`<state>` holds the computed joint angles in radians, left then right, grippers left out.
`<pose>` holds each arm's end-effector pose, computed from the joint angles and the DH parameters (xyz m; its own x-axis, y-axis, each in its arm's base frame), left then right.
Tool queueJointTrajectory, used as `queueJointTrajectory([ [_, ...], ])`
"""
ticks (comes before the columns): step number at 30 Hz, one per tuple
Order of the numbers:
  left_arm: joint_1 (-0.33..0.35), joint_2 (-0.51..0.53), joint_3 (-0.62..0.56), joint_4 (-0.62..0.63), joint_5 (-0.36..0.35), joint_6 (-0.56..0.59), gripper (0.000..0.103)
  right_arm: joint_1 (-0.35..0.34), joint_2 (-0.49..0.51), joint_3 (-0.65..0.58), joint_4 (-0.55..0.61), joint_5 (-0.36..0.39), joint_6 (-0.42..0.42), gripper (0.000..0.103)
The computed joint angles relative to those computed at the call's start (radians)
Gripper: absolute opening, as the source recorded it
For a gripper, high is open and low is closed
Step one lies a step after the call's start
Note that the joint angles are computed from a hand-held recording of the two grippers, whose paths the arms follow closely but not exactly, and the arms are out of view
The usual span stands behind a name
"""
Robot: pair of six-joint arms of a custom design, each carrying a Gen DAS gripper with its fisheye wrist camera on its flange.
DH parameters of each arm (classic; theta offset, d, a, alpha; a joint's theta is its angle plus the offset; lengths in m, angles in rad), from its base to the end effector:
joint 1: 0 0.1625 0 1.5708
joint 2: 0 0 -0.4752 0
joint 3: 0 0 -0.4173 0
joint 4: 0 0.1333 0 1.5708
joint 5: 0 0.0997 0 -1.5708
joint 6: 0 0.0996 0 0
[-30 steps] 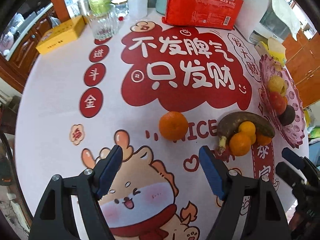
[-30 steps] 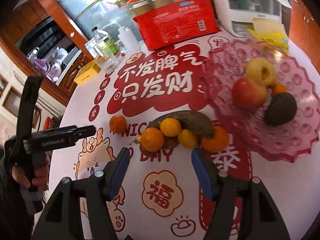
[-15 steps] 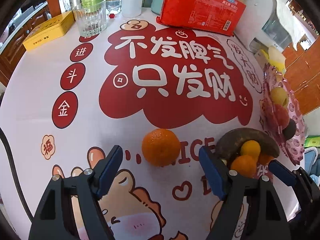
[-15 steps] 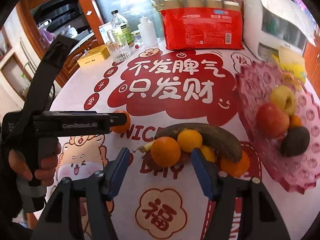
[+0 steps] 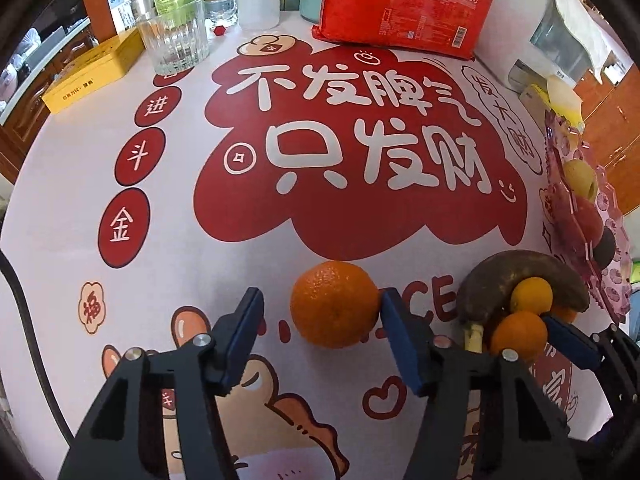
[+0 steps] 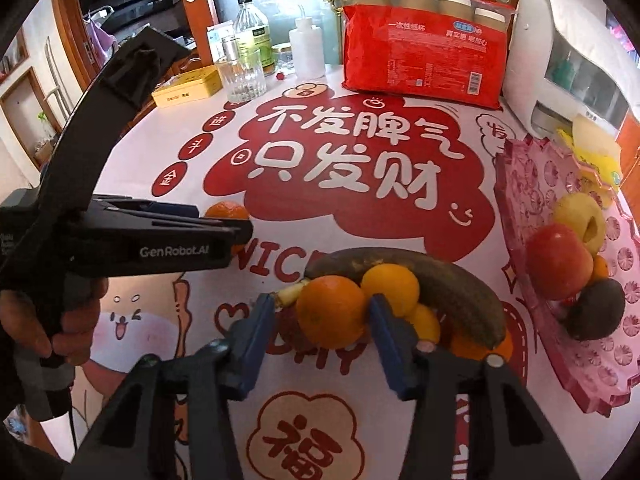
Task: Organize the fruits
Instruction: 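Grasp a mandarin orange with each gripper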
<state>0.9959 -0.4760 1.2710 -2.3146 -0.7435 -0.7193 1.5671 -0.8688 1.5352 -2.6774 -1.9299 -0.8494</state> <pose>-0.2674 -0.7927 0.0099 -0.7697 -0.2516 -0.5867 0.0477 0.8938 -0.4459 0.0955 -0.7652 0.2255 -0.6204 -0.5781 0.5299 -0.7004 0.7125 -0.0427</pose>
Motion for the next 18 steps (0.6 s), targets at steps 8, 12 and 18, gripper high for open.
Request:
queueJointTrajectory([
  [8,-0.002,0.013,-0.002,-0.046,-0.007,0.078,0.044,-0.002,0.003,-0.007,0.011,0.010,-0.017,0.038],
  [12,-0.004,0.014,-0.002,-0.047,-0.004,0.079,0.043,-0.001,0.002,-0.009,0.018,0.005,-0.017,0.037],
  [18,-0.011,0.006,0.010,-0.038,0.000,0.066,0.043,0.000,-0.004,-0.012,0.052,0.002,-0.002,0.036],
])
